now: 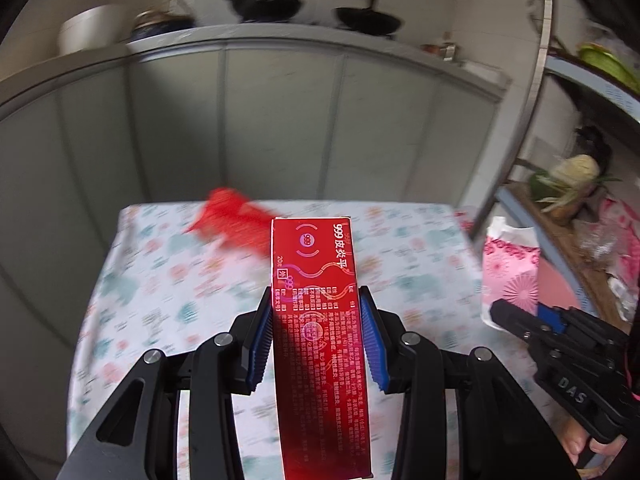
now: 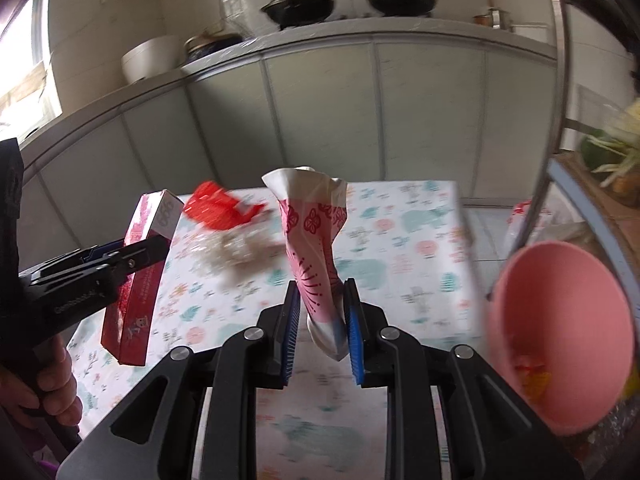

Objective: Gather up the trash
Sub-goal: 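Carry the red box with the left gripper while the right gripper carries the cup to the basin, then open the left gripper over the basin while the right gripper releases the cup into it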

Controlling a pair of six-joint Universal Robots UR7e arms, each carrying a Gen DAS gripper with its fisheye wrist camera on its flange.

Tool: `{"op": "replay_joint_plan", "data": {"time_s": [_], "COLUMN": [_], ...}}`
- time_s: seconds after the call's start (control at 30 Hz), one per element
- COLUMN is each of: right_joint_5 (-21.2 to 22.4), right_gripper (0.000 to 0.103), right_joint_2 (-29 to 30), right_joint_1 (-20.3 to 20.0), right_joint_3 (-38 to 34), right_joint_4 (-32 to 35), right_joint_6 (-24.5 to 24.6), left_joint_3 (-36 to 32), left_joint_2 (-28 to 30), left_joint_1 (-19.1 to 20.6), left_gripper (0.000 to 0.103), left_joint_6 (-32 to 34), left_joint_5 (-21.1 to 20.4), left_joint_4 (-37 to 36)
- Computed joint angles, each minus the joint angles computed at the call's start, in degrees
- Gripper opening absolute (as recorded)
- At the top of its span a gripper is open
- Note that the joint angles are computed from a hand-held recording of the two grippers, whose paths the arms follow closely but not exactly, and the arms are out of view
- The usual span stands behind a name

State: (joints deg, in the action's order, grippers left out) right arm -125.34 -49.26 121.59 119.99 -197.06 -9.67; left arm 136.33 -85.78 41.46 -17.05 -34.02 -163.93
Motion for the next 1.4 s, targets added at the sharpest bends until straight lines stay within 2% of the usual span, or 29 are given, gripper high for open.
{"op": "replay_joint_plan", "data": {"time_s": [0.1, 0.3, 0.5, 0.7, 0.9, 1.07, 1.27, 1.33, 1.4], "right_joint_5": [-2.56, -7.80, -10.37, -10.61, -9.89, -9.08, -10.03, -10.03, -9.94], "right_gripper": [0.022, 0.022, 0.022, 0.022, 0.022, 0.023, 0.029, 0.036, 0.039], "right_joint_2": [-2.55, -7.67, -10.19, -10.92, -11.27, -11.16, -10.66, -10.99, -11.23], "right_joint_1": [-1.07, -4.68, -8.51, -12.22, -15.20, -16.65, -17.24, -17.29, -17.30], "right_joint_3": [1.68, 5.32, 7.61, 8.79, 9.58, 9.55, 9.01, 9.13, 9.37], "right_joint_4": [-2.92, -7.94, -10.03, -9.50, -8.13, -7.44, -6.21, -5.59, -5.67], "right_joint_6": [-0.63, -0.85, -0.37, 1.04, 2.55, 3.08, 3.99, 4.91, 5.26], "left_joint_3": [-1.97, -7.24, -12.11, -17.89, -22.26, -24.14, -24.67, -24.60, -24.38], "left_joint_2": [4.58, 14.14, 22.63, 30.80, 36.35, 38.74, 39.35, 39.12, 38.80], "left_joint_1": [-0.07, -0.32, -0.81, 0.47, 2.35, 3.27, 3.50, 3.50, 3.34], "left_gripper": [0.040, 0.040, 0.040, 0.040, 0.040, 0.040, 0.045, 0.048, 0.048], "left_joint_6": [5.11, 12.36, 15.95, 16.43, 14.17, 13.84, 13.76, 13.89, 14.19], "left_joint_5": [-4.98, -14.24, -21.22, -27.24, -29.29, -30.26, -30.66, -30.74, -30.53], "left_joint_4": [-6.29, -13.60, -16.96, -15.90, -12.44, -10.86, -10.29, -10.33, -10.69]}}
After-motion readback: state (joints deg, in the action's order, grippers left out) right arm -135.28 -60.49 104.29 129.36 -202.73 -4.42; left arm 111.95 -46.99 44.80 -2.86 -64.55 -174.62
